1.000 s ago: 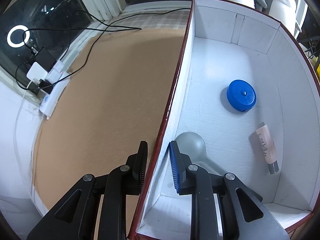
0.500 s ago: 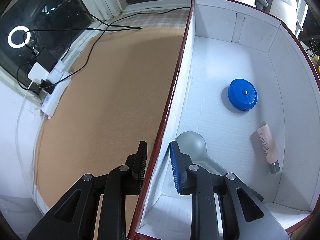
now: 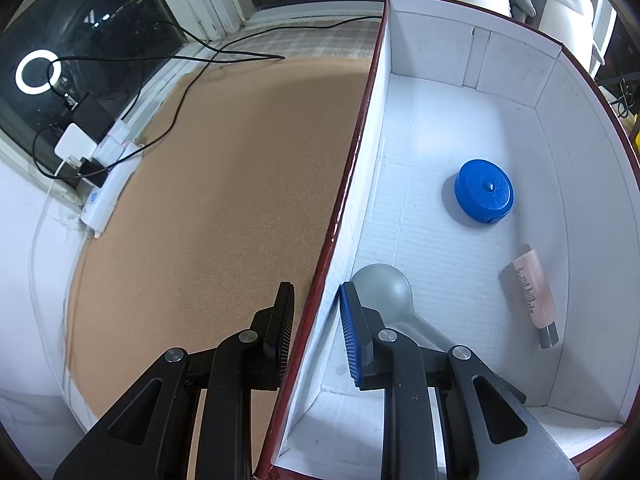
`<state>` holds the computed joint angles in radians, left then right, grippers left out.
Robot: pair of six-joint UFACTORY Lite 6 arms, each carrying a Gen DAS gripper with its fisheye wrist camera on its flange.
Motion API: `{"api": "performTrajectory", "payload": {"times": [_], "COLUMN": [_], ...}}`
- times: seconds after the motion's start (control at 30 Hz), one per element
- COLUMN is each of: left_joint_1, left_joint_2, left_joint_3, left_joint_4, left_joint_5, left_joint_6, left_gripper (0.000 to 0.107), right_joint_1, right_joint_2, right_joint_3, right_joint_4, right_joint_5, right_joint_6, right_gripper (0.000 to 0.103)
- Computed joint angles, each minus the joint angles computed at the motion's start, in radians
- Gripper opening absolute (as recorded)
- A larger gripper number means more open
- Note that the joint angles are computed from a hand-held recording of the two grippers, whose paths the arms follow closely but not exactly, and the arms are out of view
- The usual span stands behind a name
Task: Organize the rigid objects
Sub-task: 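Lift the white charger with the right gripper and release it inside the box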
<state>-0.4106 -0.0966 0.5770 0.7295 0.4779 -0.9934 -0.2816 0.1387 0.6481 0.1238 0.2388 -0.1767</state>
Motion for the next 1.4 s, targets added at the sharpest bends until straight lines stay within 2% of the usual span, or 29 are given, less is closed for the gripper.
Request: {"api": "performTrajectory", "payload": {"times": [0.1,0.27,0.43,0.57,0.87,1.1,1.4], "left_joint_1": [0.008,0.025,0.035,0.045,0.073,0.109,0.148], "left_joint_2": [-0.006,-0.017,-0.037,-0.066,-0.148,-0.219,-0.296], "left_joint_3": [-0.007,-0.017,-0.029,-0.046,-0.081,-0.120,-0.154], "left_joint_4": [-0.001,-0.012,-0.020,-0.037,-0.103,-0.198,-0.345], "left_joint_5": [-0.011,-0.034,-0.054,-0.068,-0.092,-0.119,-0.140], "left_joint_6": [0.003,0.018,0.031,0.055,0.136,0.242,0.399], "left_gripper": [0.023,0.021,0.018,0.016,0.014,0.012,0.010], "right_joint_1": [-0.020,-0.053,-0.039,0.056,0.485,0.847,1.113], "right_joint_2": [-0.045,-0.127,-0.265,-0.414,-0.586,-0.551,-0.390], "right_joint_3": [-0.040,-0.059,-0.092,-0.113,-0.084,0.018,0.175], "right_joint_4": [0.076,0.109,0.103,0.021,-0.238,-0.456,-0.565], "right_joint_5": [-0.002,0.040,0.107,0.186,0.299,0.365,0.385], "right_joint_6": [-0.087,-0.138,-0.114,0.023,0.514,0.894,1.106], "right_gripper": [0.061,0.061,0.061,0.061,0.061,0.061,0.061]}}
